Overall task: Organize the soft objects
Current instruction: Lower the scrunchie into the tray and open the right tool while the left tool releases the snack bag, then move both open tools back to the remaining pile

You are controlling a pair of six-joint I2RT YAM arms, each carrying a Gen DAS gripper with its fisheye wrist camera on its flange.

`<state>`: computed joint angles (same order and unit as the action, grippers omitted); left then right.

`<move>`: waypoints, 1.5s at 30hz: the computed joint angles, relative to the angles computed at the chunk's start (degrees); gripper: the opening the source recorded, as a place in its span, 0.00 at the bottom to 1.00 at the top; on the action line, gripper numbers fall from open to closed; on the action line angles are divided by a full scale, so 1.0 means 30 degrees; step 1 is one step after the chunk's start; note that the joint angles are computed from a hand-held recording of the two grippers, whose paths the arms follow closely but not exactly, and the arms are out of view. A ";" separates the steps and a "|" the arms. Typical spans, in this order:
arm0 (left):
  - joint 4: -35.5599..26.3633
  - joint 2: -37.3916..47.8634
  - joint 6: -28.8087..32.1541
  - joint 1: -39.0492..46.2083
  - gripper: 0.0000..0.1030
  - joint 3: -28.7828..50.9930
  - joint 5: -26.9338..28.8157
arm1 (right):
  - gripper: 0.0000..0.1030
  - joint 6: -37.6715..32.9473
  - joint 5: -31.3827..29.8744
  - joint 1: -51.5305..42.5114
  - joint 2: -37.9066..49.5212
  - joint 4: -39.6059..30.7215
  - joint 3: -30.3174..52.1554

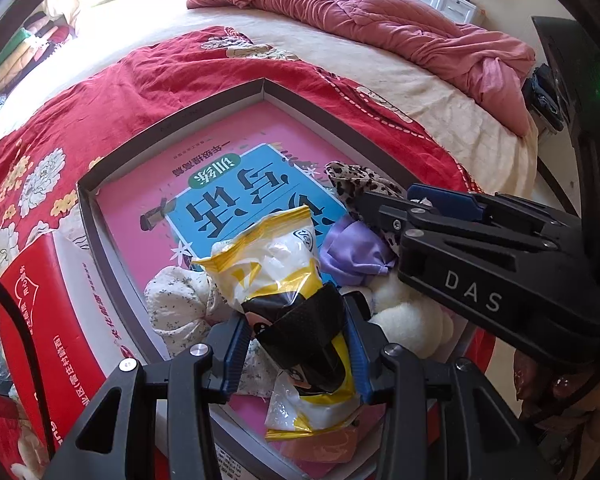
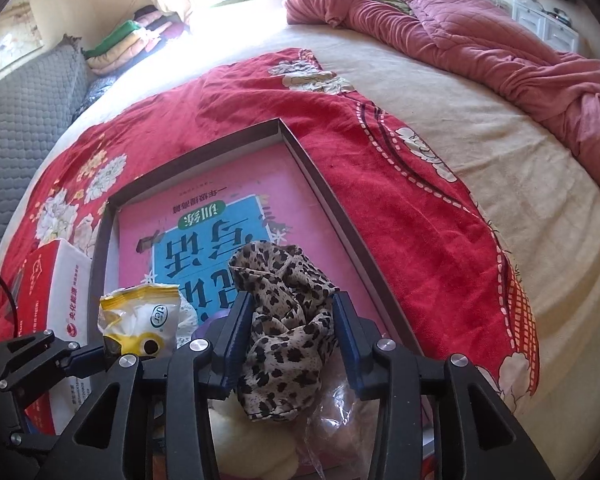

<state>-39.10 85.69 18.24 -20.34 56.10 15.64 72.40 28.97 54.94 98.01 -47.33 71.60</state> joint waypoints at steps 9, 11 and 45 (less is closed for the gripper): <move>0.0205 0.0195 -0.0068 -0.0075 0.43 -0.0041 0.0426 | 0.56 0.1339 0.1238 0.0527 -0.0678 -0.1289 0.0063; 0.0099 0.0267 -0.0177 0.0010 0.43 0.0044 0.0680 | 0.56 0.1807 0.1622 0.0717 -0.1072 -0.1375 -0.0165; -0.2084 -0.1257 0.0339 0.1975 0.74 0.0831 0.3569 | 0.72 0.4089 0.2980 0.1824 -0.2052 -0.3768 0.0599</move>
<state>-45.35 81.92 19.26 -14.42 58.59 26.35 84.67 37.91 60.41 91.86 -58.63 73.40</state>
